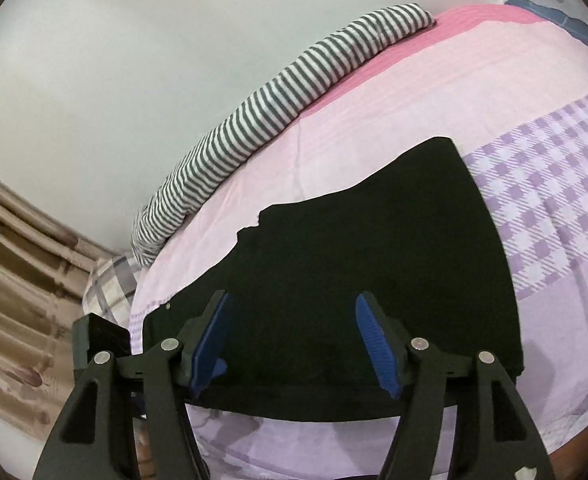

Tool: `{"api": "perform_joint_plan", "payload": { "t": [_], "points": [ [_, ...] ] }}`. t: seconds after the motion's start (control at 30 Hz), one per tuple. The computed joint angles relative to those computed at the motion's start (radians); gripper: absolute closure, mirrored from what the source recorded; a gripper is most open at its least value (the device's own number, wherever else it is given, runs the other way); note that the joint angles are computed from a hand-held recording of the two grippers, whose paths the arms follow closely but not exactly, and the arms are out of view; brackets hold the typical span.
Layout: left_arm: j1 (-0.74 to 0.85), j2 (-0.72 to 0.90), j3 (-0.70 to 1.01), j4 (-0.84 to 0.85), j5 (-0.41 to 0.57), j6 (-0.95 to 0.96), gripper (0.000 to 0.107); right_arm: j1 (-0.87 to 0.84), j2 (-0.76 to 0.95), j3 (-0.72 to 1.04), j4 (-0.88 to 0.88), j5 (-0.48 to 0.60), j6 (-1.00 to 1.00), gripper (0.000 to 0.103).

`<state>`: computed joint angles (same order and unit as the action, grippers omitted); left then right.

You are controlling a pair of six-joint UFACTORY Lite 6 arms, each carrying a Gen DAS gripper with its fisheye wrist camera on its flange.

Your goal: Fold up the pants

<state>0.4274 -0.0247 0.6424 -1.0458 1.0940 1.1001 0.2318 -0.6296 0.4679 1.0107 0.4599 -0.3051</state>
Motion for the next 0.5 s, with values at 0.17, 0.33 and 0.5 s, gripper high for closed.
{"api": "perform_joint_plan", "payload": {
  "t": [0.17, 0.33, 0.5],
  "points": [
    [-0.035, 0.053, 0.009, -0.013, -0.069, -0.024, 0.050, 0.008, 0.005, 0.010, -0.006, -0.015, -0.006, 0.040],
    [-0.082, 0.110, 0.019, -0.068, -0.102, -0.001, 0.050, -0.039, -0.023, 0.011, -0.022, 0.009, -0.008, 0.039],
    [-0.146, 0.149, 0.057, -0.117, -0.115, 0.001, 0.050, -0.089, -0.024, 0.000, 0.034, 0.037, -0.056, 0.038]
  ]
}}
